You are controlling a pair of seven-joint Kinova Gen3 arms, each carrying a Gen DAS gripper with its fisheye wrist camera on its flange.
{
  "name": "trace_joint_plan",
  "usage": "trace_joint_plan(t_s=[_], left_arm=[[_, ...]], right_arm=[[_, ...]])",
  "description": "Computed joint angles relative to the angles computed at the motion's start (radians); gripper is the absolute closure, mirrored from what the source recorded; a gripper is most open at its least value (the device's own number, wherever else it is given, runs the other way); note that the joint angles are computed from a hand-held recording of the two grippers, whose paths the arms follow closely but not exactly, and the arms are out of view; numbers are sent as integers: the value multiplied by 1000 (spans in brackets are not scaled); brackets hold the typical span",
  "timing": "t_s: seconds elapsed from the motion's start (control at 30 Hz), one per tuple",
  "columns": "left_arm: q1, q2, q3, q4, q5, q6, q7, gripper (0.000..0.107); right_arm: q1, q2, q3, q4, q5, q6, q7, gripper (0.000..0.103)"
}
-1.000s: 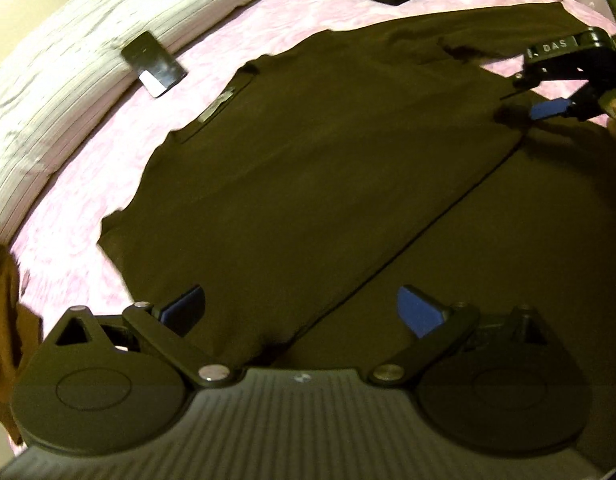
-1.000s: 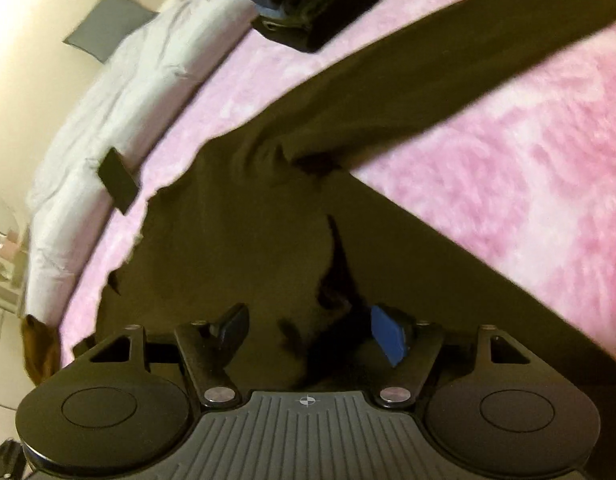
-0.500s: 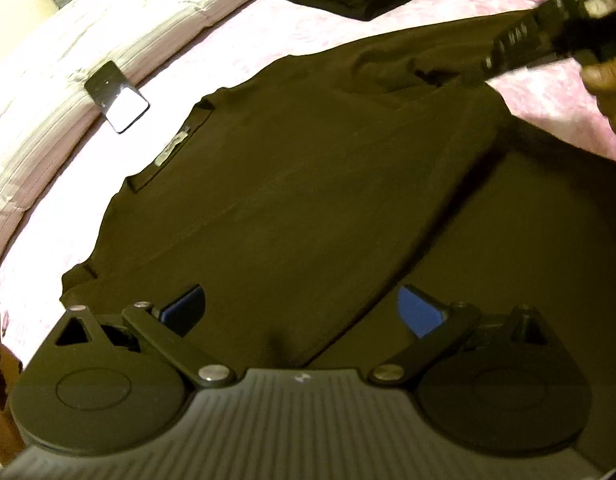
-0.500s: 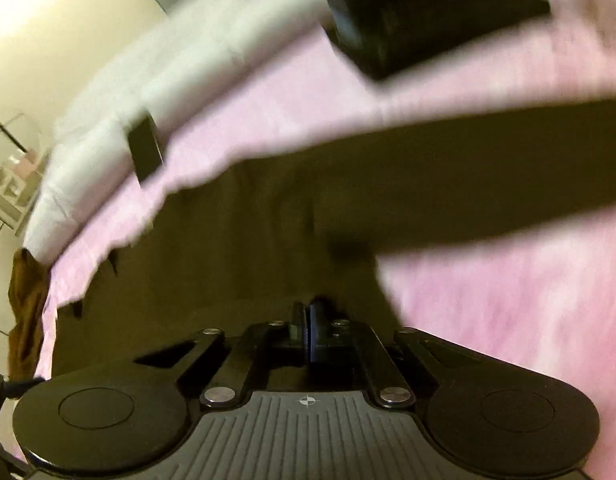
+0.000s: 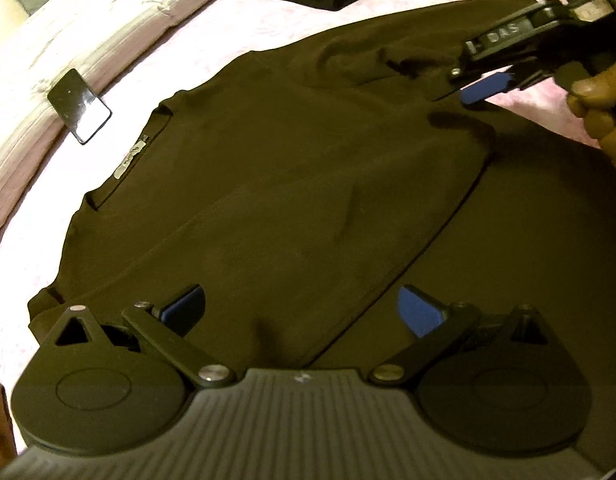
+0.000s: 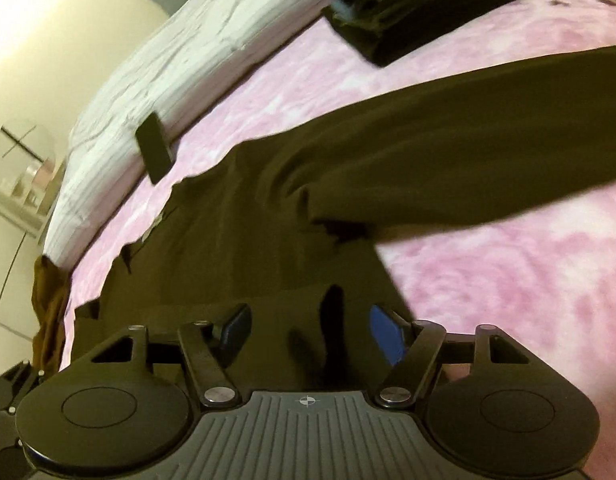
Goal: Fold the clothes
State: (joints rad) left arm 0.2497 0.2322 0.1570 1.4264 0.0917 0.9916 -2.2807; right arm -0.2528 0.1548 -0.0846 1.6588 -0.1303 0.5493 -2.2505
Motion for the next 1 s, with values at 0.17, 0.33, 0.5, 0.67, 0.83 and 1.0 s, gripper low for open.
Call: trace_joint_plan(t_s=[0.17,0.33,0.5,0.67,0.83,1.0], left_arm=[[6,9,2,-6,-3,-2,2,6],[5,10,6,-12,10,-11,-6,6],[15,31,9,-27,5,-5,-2,6],[11,41,13,-38,17,2,-23,6],[19,76,10,-59,7,43,-24,6],[38,131,3,-110,-21,153,11,7]], right_arm=[[60,79,-68,-89,5,80,38,93],[-93,34,65,-103,181,64,-19,100],[-61,51,39,-107,223,70,-45,100],[-105,44,81,-96,248,132,-138,52],[-62,-42,30,9,163,-1,-67,52],[156,-16,-164,9,-30,73,121,52]])
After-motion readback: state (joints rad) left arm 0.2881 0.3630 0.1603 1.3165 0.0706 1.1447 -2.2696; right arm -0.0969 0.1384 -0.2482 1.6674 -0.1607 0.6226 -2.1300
